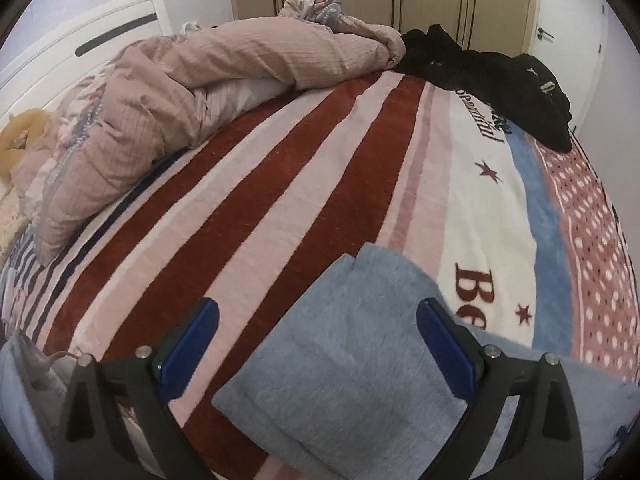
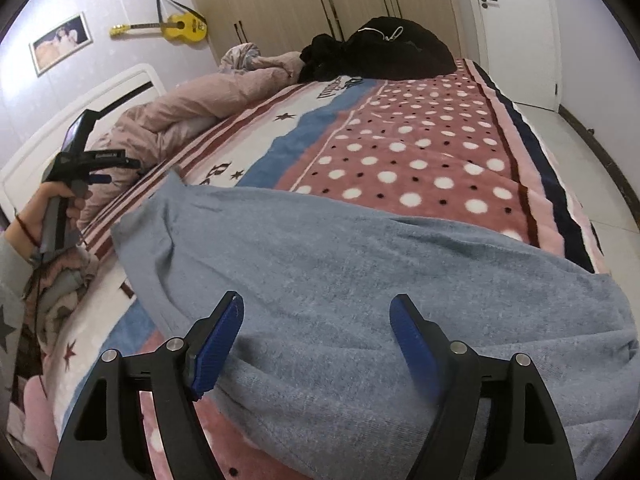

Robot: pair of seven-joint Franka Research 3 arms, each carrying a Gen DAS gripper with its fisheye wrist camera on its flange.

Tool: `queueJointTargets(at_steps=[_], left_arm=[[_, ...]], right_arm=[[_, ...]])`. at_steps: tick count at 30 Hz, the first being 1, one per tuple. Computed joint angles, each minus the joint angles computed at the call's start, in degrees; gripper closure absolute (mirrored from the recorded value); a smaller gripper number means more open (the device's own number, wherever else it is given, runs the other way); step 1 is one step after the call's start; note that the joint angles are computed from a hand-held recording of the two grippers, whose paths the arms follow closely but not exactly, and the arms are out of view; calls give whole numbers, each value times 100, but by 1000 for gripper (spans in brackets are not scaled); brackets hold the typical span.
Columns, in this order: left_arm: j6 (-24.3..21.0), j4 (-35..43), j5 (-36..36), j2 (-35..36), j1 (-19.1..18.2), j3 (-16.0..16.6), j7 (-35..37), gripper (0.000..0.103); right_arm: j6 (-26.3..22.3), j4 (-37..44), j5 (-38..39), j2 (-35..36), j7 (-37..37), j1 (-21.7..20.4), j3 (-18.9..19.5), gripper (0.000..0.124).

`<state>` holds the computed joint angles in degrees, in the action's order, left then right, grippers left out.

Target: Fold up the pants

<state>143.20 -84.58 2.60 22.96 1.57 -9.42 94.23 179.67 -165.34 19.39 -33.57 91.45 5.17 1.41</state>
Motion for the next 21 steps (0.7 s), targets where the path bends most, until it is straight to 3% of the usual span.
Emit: queueJointTargets(at_steps=[5,7,10,13,15,17,21], left_arm=[[-1018,211,-6,154,36,-4,180,5],[-1057,7,-253,64,159,-73,405,5],[-1035,-104,60,29,35,111,194,5],[-1567,88,-150,127,120,81,51,6],[-1581,-121,-240,17,177,29,243,9],[-1462,-393,-133,-132,151,42,396,21],[-1522,-473,-281,-152,183,54,418,23]], right_arm=[[222,-80,71,-7,-107,223,-186,51],[269,-86,78,31,-106,202,-141,51],[298,-113,69,18,-76,139,-25,50],[391,-174,74,-19,-61,162,-10,50],[435,-186,63,-3,-40,115,51,50],[482,-202,55,1,-37,139,42,49],[583,-238,75,10,-100,351,-180,49]])
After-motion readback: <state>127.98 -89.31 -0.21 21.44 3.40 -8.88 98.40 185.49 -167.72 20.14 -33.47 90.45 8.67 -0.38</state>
